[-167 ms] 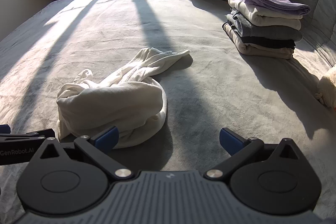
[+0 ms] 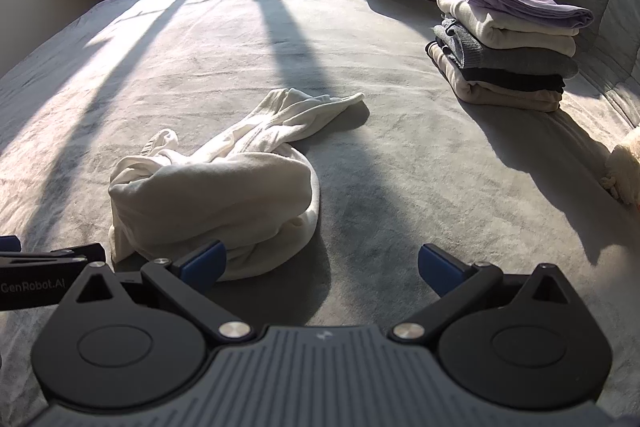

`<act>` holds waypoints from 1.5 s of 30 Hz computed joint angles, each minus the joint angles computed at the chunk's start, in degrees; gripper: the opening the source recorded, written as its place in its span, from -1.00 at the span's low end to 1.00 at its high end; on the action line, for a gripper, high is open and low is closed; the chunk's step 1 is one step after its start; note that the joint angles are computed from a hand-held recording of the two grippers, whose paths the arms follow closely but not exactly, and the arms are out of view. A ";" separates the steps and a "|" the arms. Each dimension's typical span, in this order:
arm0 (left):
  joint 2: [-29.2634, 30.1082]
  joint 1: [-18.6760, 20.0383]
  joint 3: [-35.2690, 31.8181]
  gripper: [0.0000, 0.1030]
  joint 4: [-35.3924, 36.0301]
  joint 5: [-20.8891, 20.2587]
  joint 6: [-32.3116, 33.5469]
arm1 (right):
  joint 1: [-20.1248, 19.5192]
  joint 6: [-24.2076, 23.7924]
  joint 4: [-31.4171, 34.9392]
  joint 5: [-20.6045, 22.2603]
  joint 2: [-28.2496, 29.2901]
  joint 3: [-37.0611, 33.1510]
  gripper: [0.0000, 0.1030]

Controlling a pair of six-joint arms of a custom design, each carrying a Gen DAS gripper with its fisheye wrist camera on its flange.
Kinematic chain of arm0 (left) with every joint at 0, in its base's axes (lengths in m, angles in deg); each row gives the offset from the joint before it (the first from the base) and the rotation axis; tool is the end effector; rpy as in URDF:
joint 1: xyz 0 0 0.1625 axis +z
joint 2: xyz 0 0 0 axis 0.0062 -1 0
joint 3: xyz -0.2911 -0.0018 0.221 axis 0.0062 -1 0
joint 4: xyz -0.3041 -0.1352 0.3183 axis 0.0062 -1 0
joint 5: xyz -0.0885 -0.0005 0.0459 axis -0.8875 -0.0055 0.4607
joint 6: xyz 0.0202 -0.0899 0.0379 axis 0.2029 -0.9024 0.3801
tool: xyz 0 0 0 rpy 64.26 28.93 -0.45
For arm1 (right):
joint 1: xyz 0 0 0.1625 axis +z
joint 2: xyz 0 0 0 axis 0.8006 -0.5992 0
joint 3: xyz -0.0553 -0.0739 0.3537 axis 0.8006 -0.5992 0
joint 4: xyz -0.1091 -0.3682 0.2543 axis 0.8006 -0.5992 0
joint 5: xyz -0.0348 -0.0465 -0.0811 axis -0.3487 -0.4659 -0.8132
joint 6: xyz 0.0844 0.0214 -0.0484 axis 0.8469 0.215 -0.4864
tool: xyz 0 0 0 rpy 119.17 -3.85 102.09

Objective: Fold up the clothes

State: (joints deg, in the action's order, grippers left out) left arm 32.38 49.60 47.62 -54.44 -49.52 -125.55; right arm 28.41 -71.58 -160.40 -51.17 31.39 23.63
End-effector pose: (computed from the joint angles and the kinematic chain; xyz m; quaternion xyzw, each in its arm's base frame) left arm -0.3634 -0.7809 -0.0893 0.0119 0.8393 -0.3499 0.4159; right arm -0.0173 -0.8206 0.2848 0.2220 -0.8663 0.3147 0.3181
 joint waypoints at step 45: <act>-0.52 0.48 0.25 0.99 1.93 -0.99 -1.89 | 0.04 -0.09 1.54 -0.73 0.16 -0.29 1.00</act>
State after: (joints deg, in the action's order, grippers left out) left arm 31.86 50.08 47.86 -52.51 -50.51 -127.44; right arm 28.45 -71.67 -158.86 -51.90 31.55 23.34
